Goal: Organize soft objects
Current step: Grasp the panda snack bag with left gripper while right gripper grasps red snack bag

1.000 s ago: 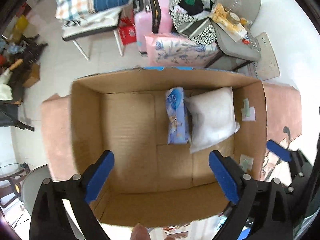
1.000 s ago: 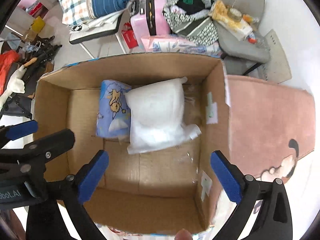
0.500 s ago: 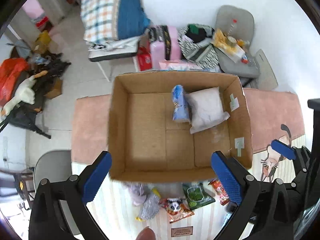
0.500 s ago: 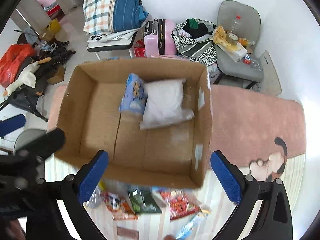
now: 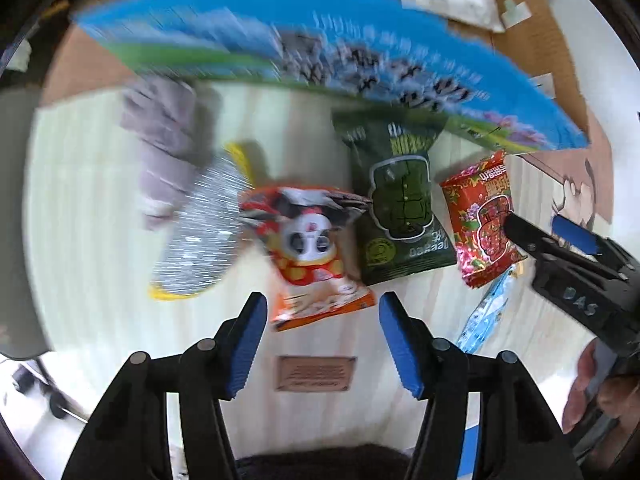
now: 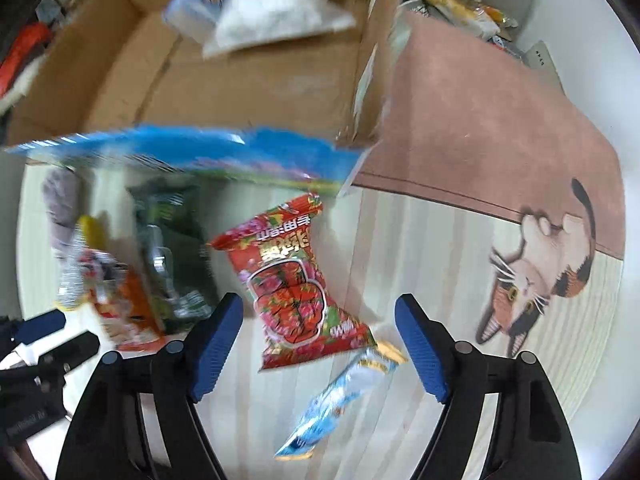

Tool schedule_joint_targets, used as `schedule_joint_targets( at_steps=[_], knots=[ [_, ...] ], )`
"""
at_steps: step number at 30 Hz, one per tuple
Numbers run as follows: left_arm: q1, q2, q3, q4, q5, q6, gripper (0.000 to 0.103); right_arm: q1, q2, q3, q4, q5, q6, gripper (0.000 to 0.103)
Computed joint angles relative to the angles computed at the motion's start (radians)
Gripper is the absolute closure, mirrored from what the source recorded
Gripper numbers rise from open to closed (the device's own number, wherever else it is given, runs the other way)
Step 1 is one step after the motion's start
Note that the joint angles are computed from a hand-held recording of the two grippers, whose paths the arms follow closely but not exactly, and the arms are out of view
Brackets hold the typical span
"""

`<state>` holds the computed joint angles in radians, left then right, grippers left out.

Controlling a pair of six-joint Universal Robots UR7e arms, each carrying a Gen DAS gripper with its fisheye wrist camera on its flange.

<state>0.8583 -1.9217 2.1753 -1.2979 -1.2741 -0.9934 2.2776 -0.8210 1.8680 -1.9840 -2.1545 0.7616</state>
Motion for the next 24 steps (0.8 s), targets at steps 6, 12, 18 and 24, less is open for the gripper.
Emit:
schedule_joint_targets(
  at_steps=[6,12,18,24],
  knots=[
    [0.079,0.031,0.057,-0.077,0.003,-0.020,0.047,-0.040,0.060,0.019,-0.065,0.022,0.005,0.034],
    [0.100,0.007,0.074,-0.084,0.031,-0.005,0.060,-0.039,0.060,0.030,-0.067,0.067,0.045,0.050],
    [0.019,-0.096,0.100,0.060,0.022,-0.037,0.063,-0.059,-0.029,0.159,-0.115,0.227,0.103,0.054],
    [-0.042,-0.150,0.162,0.130,0.032,-0.063,0.054,-0.045,-0.039,0.233,-0.189,0.248,0.178,0.048]
  ],
)
